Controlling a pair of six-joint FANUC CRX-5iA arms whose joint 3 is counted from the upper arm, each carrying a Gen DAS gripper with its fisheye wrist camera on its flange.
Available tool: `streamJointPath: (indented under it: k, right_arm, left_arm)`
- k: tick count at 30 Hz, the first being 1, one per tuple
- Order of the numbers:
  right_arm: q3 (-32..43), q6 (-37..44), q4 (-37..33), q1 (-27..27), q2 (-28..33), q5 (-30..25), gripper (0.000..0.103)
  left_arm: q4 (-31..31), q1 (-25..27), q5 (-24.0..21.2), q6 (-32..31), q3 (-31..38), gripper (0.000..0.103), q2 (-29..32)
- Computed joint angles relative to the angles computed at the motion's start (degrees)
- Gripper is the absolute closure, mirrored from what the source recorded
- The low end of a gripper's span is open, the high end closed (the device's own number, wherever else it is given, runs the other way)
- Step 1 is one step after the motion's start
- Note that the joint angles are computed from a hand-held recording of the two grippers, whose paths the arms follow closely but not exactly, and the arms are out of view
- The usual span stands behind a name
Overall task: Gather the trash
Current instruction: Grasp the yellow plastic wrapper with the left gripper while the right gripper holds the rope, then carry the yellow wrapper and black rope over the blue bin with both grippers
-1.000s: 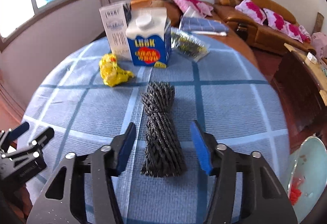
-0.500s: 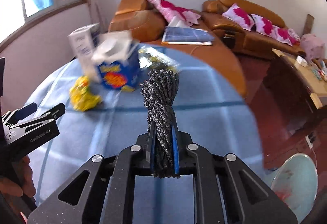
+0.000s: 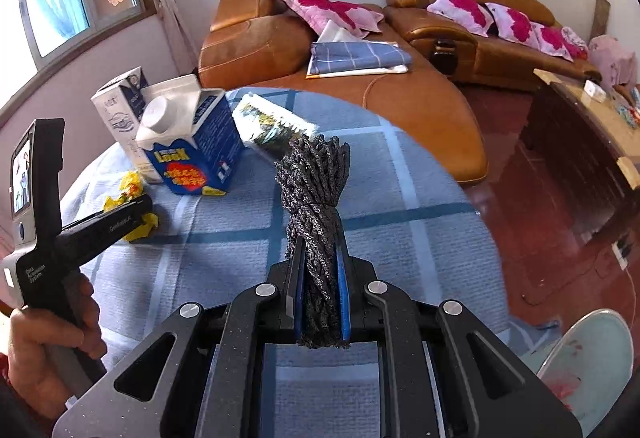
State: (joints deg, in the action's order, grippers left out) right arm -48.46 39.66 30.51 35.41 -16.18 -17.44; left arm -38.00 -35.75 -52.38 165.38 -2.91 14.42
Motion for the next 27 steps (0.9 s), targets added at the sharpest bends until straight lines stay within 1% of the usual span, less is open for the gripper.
streamJointPath:
  k: [2,4,7,9,13,20,23,27]
  right_arm:
    - [-0.62,-0.16,-0.35,0.58,-1.14,-0.14,0.089]
    - [-1.06,-0.98,-0.09,1.26,-2.10,-0.67,0.089]
    - [-2.35,-3.23,1.04,2.99,-4.22,-1.89,0.089]
    - [-3.89,-5.68,2.90,4.37,-6.41,-3.06,0.089]
    - [-5.95,-8.01,2.75,7.27,-10.78,-5.94,0.089]
    - [-11.47,-15.27,6.14,15.26,-21.54,-13.62,0.089]
    - [-13.37,-17.71,6.89,18.85,-25.71,-17.27,0.089]
    - [-15.25,-19.99,7.56,23.64,-31.06,-22.56,0.089]
  left_arm:
    - [-0.21,-0.48,0.25,-0.64,-0.82,0.075,-1.00]
    - [-0.26,-1.46,-0.93,-1.37,-1.39,0.075,-2.05]
    - [0.00,-3.04,-1.43,-1.89,-3.13,0.075,-4.27]
    - [-1.09,-5.23,-3.56,-1.76,-3.63,0.075,-5.34]
    - [-2.98,-9.77,-7.15,-0.31,-4.78,0.075,-7.59]
    - [-3.85,-15.73,-8.88,3.03,-7.54,0.075,-10.77]
    - [-3.62,-18.46,-9.85,5.68,-7.71,0.075,-10.80]
    - [-4.03,-21.59,-11.28,6.85,-6.91,0.075,-9.95]
